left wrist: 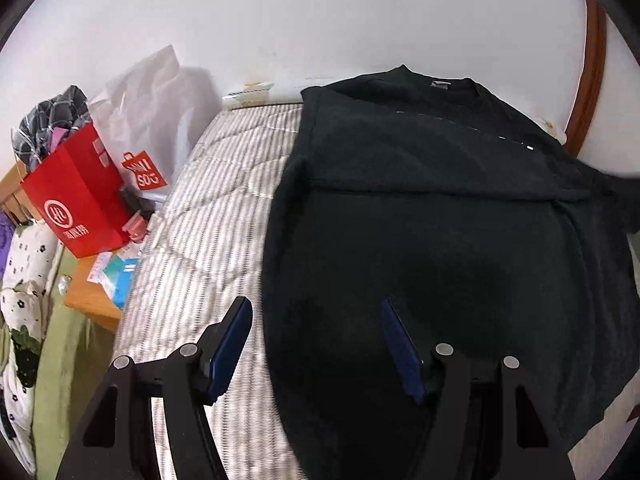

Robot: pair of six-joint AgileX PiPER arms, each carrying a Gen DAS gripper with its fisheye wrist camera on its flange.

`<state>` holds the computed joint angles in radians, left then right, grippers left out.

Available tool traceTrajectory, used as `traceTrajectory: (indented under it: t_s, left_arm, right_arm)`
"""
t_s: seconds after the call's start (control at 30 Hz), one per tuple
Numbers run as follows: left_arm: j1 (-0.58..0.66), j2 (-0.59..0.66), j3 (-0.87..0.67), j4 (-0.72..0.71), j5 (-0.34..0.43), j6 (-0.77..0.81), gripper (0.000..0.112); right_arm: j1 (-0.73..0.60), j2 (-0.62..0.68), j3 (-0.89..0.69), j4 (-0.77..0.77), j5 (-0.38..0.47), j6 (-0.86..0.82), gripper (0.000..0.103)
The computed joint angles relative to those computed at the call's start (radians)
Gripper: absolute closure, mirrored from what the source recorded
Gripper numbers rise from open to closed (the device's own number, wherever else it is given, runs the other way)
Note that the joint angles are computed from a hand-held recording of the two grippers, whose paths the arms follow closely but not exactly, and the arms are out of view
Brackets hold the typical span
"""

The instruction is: Fold small clothes

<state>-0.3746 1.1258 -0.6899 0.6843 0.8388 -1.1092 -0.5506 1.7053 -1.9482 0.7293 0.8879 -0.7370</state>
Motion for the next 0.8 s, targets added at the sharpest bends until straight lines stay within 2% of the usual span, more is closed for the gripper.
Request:
traceTrajectory:
  t_s: [0.1, 0.17, 0.23, 0.3, 0.4, 0.5, 0.57, 0.63, 0.67, 0.8]
  left_arm:
    - [0.029, -0.02, 0.018, 0.004, 0.005, 0.018, 0.048]
    - [0.066, -0.042, 0.037, -0.016, -0.018, 0.051, 0.048]
    - [0.11, -0.067, 0.064, -0.044, -0.054, 0.095, 0.048]
    - [0.141, -0.093, 0.093, -0.076, -0.088, 0.133, 0.048]
    - [0.193, -0.148, 0.139, -0.155, -0.145, 0.231, 0.048]
    - [0.219, -0.186, 0.165, -0.19, -0.158, 0.28, 0.048]
    - [0.259, -0.218, 0.179, -0.242, -0.167, 0.345, 0.048]
    - [0.303, -0.236, 0.187, -0.294, -0.181, 0.421, 0.048]
    - [0.322, -0.241, 0.19, -0.311, -0.189, 0.45, 0.048]
    - [0.37, -0.219, 0.183, -0.353, -0.217, 0.521, 0.048]
  right_arm:
    - [0.172, -0.038, -0.032, -0.084, 0.001, 0.09, 0.091]
    - [0.32, -0.056, -0.033, -0.142, -0.012, 0.144, 0.092]
    - [0.487, -0.066, -0.008, -0.245, -0.06, 0.217, 0.092]
    - [0.647, -0.024, -0.013, -0.353, -0.101, 0.299, 0.092]
    - [0.81, 0.057, -0.017, -0.452, -0.134, 0.384, 0.092]
    - [0.916, 0.169, -0.053, -0.559, -0.194, 0.46, 0.093]
    - [0.975, 0.252, -0.106, -0.621, -0.195, 0.522, 0.094]
    - [0.985, 0.269, -0.071, -0.544, -0.23, 0.47, 0.096]
    - [0.998, 0.29, -0.075, -0.526, -0.24, 0.452, 0.103]
    - [1.05, 0.343, -0.095, -0.506, -0.257, 0.42, 0.103]
